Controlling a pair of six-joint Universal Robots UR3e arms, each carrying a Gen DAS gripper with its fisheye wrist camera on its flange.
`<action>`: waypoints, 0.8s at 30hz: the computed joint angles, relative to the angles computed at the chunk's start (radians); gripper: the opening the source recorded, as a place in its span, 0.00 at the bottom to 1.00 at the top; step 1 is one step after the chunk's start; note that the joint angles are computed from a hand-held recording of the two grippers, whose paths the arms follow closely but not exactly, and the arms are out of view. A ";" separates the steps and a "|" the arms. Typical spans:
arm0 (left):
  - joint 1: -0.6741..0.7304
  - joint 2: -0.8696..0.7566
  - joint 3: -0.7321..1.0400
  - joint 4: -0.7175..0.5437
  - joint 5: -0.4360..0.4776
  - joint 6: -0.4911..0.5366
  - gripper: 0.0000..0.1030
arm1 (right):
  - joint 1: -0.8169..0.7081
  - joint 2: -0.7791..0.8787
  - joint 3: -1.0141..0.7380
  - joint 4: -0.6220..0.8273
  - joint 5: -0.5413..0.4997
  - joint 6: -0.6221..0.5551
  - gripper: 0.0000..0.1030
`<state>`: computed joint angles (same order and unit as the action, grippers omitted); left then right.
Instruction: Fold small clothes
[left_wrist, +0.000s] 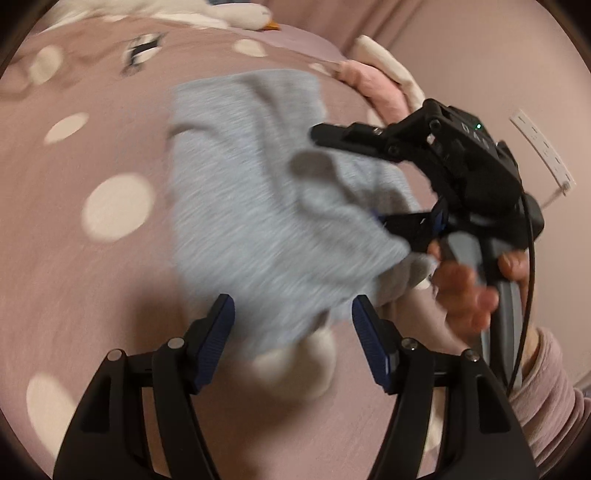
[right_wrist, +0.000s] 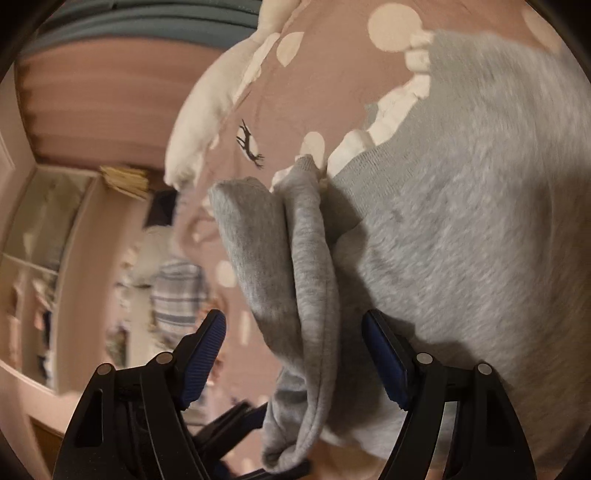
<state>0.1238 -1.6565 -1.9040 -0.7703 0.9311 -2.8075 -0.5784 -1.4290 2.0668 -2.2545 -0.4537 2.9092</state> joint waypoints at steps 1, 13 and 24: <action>0.018 0.027 -0.028 -0.007 0.008 0.000 0.67 | 0.014 0.005 -0.007 -0.034 -0.019 0.025 0.75; 0.367 0.452 -0.324 -0.383 -0.034 0.160 0.69 | 0.251 0.038 -0.135 -0.325 -0.469 0.211 0.13; 0.424 0.572 -0.335 -0.566 -0.078 0.239 0.69 | 0.014 -0.241 -0.043 -0.267 -0.419 0.091 0.11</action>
<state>0.5476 -1.0840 -2.2387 -1.3368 0.8529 -2.5682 -0.5647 -1.6704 2.0242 -2.5214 -0.8723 3.0002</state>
